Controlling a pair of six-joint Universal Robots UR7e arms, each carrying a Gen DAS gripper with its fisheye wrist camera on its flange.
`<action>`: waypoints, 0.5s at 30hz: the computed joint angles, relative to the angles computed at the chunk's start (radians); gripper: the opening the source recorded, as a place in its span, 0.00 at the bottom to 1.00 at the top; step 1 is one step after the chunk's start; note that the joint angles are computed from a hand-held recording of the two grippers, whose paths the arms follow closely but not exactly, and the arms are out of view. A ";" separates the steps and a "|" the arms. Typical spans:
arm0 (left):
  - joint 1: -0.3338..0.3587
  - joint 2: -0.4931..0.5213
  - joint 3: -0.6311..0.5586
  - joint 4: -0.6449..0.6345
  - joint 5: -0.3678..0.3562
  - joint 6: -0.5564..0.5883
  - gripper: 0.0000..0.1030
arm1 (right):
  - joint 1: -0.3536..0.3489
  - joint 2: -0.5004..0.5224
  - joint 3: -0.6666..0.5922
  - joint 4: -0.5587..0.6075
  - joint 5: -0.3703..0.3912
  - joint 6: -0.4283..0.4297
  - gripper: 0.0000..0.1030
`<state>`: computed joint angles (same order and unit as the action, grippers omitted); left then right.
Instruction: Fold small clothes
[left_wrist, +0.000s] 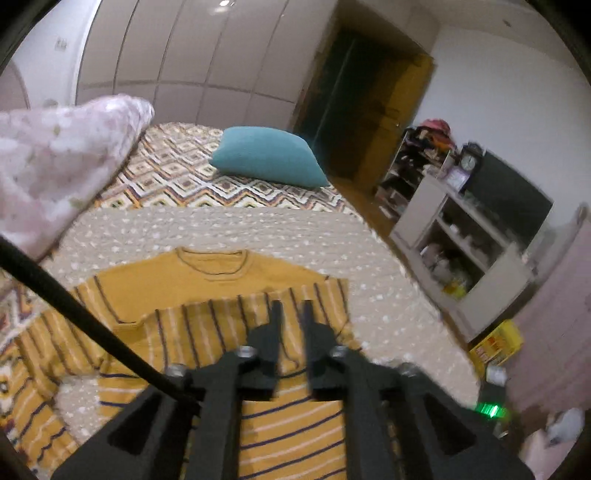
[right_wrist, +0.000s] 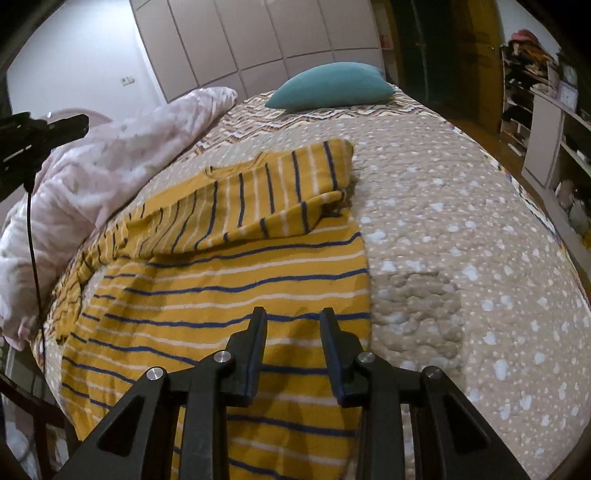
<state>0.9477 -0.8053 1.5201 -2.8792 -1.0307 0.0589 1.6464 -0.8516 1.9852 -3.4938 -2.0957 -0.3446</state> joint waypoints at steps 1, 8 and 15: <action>-0.008 -0.015 0.040 -0.035 0.036 0.016 0.36 | -0.001 0.001 -0.005 0.009 0.008 0.003 0.32; 0.004 -0.274 0.448 -0.264 0.364 -0.032 0.58 | 0.087 0.106 -0.133 0.182 0.076 -0.036 0.33; 0.089 -0.571 0.712 -0.300 0.500 -0.319 0.59 | 0.196 0.355 -0.441 0.510 0.225 -0.041 0.48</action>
<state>1.0364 -1.3767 2.2321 -3.1788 -0.5311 -0.2603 1.8420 -0.4965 1.5438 -2.9841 -1.8704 -0.3858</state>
